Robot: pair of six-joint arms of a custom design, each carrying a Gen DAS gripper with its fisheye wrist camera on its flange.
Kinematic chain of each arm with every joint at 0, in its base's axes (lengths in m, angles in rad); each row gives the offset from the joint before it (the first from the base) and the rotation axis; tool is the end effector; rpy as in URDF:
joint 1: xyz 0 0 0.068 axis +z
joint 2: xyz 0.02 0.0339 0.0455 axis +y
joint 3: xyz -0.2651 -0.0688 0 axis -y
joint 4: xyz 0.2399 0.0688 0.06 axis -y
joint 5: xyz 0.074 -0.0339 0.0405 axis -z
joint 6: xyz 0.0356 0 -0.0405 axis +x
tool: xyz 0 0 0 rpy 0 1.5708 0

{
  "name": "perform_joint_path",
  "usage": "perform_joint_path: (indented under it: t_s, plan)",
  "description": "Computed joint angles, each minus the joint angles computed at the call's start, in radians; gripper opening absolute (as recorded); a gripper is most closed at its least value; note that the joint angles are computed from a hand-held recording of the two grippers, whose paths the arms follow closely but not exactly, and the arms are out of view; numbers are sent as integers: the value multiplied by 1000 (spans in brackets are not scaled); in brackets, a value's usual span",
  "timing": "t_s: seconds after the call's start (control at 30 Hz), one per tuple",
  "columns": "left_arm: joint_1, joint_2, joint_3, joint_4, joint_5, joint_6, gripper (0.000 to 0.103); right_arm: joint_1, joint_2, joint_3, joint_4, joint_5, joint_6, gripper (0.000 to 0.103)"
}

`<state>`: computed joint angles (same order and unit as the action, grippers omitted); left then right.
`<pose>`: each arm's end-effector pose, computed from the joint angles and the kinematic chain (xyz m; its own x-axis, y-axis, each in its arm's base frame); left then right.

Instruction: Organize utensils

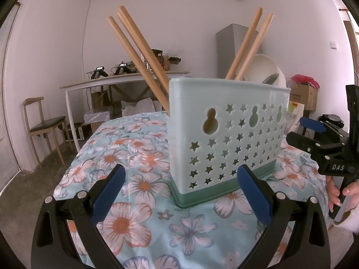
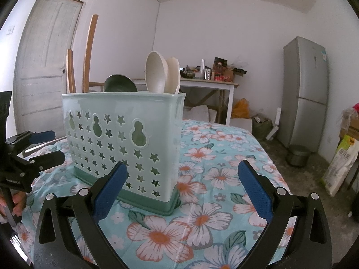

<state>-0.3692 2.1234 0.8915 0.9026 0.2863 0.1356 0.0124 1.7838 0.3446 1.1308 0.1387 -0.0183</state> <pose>0.3674 -0.1529 0.0979 -0.2183 0.2235 -0.9499 0.6307 0.7751 0.0374 0.2711 -0.0016 0.1095 -0.3056 -0.0219 -0.9519 0.1139 0.9917 -0.0594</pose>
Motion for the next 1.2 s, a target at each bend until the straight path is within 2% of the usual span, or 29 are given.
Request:
perform_joint_path:
  t_s: [0.23,0.77,0.97,1.2]
  plan:
    - [-5,-1,-12,19,-6,-1,98,0,-1,-1,-1,0,2,95]
    - [11,1,11,-21,16,-11,98,-4,-5,2,-7,-5,-1,95]
    - [16,5,-3,15,21,-17,98,-4,-6,2,-9,-4,0,95]
    - [16,4,4,1,21,-20,98,-4,-8,1,-10,-3,0,95]
